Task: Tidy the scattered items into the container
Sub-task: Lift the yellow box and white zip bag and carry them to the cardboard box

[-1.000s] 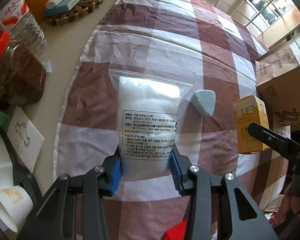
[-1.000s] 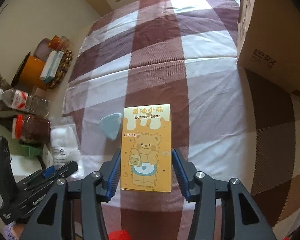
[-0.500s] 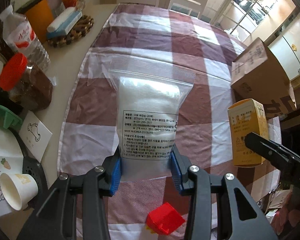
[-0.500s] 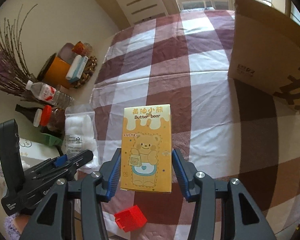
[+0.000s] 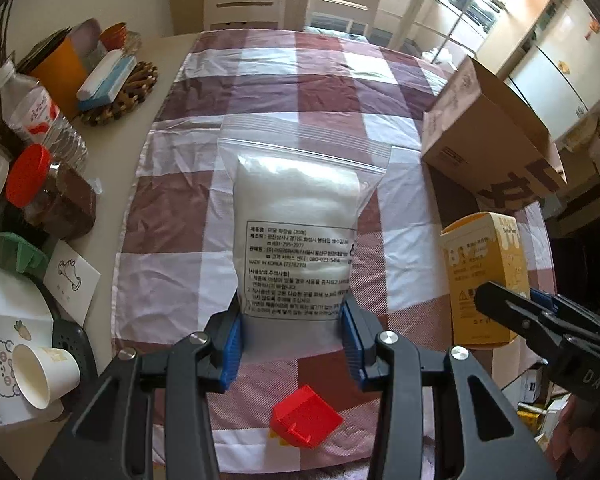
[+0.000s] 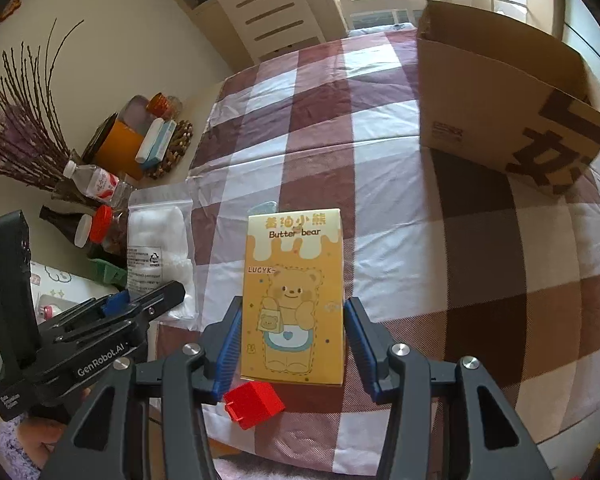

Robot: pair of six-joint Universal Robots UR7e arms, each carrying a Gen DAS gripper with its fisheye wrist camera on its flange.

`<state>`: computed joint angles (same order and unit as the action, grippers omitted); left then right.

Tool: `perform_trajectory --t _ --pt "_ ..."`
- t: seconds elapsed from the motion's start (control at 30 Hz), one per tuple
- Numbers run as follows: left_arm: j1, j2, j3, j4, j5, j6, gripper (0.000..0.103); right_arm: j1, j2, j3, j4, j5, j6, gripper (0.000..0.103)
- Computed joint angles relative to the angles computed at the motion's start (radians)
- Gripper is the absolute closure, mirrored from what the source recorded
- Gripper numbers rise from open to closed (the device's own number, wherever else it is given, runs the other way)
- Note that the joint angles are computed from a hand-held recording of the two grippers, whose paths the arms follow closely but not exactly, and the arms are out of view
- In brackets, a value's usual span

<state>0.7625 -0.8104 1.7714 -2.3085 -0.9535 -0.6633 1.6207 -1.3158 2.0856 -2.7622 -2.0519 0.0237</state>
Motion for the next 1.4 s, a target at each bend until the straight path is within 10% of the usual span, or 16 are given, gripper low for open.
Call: perform_trajectory --t 1.4 --pt "-0.115 0.306 -0.284 0.066 -0.172 0.312 0.060 -0.169 -0.350 0.233 -0.097 -0.062 0.148 0.053"
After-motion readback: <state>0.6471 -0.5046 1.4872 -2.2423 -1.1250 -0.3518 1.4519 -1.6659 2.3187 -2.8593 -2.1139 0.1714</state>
